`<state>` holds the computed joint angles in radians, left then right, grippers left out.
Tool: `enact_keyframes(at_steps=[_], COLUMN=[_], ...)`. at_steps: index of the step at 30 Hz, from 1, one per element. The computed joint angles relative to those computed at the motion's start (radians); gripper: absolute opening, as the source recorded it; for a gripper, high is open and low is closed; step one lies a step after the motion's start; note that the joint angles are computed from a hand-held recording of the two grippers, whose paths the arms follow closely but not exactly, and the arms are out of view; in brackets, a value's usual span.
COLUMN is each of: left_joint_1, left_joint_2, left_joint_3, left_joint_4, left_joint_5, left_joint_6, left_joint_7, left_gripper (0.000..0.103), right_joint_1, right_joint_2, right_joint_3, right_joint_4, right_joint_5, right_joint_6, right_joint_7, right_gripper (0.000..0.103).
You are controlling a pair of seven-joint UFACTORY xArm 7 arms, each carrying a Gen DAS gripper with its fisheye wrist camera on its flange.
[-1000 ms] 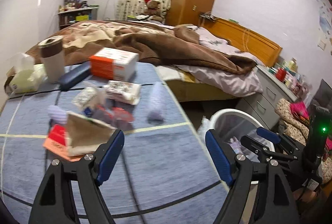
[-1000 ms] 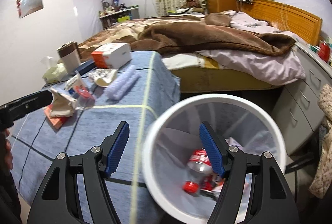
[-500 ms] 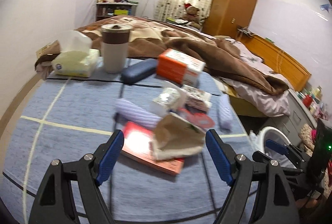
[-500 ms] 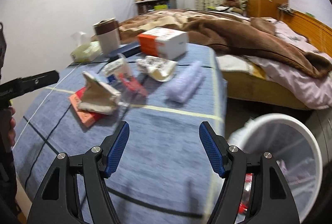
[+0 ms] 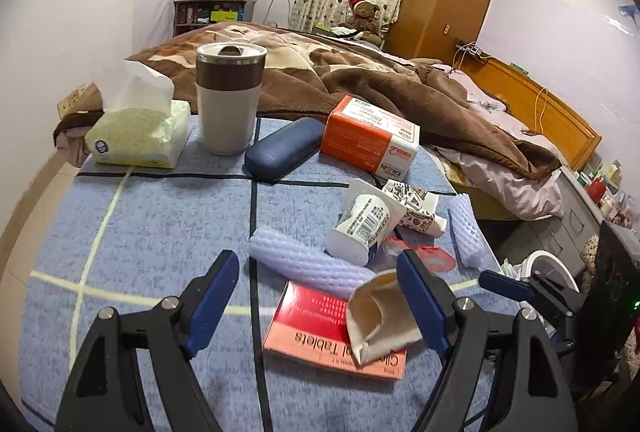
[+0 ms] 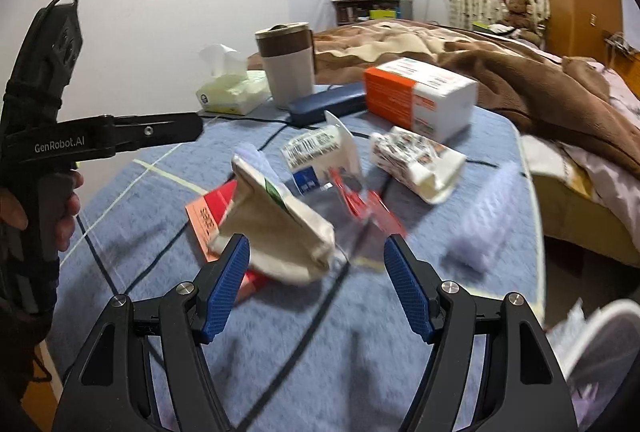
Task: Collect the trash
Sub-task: 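Move both tools back over the table toward the remaining trash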
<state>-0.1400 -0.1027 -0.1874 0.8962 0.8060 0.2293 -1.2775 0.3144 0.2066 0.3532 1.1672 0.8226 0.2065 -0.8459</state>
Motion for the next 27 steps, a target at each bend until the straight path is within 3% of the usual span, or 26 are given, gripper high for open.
enact_keyframes(at_steps=[5, 7, 8, 10, 13, 20, 27], left_joint_1=[-0.013, -0.022, -0.028, -0.041, -0.064, -0.098, -0.118], left_joint_2=[0.055, 0.079, 0.092, 0.119, 0.154, 0.231, 0.299], left_joint_3=[0.039, 0.045, 0.05, 0.062, 0.079, 0.094, 0.091], left_joint_4=[0.013, 0.033, 0.042, 0.058, 0.089, 0.157, 0.225], left_joint_5=[-0.155, -0.18, -0.197, -0.259, -0.324, -0.508, -0.631], left_joint_6=[-0.089, -0.083, -0.084, -0.099, -0.095, -0.098, -0.07], left_joint_7=[0.134, 0.178, 0.199, 0.261, 0.331, 0.528, 0.672], left_gripper=[0.083, 0.083, 0.083, 0.083, 0.083, 0.083, 0.082], right_joint_1=[-0.025, -0.018, -0.011, -0.002, -0.004, -0.015, 0.002], right_joint_2=[0.061, 0.07, 0.07, 0.071, 0.072, 0.038, 0.009], right_joint_3=[0.018, 0.011, 0.005, -0.004, -0.013, -0.031, -0.085], right_joint_4=[0.081, 0.09, 0.087, 0.084, 0.082, 0.045, 0.006], right_joint_5=[0.014, 0.01, -0.004, -0.035, -0.06, -0.084, -0.217], right_joint_6=[0.103, 0.114, 0.105, 0.105, 0.123, 0.138, 0.094], right_joint_7=[-0.025, -0.023, -0.023, -0.005, 0.025, 0.04, 0.178], right_gripper=[0.069, 0.053, 0.05, 0.032, 0.015, 0.012, 0.011])
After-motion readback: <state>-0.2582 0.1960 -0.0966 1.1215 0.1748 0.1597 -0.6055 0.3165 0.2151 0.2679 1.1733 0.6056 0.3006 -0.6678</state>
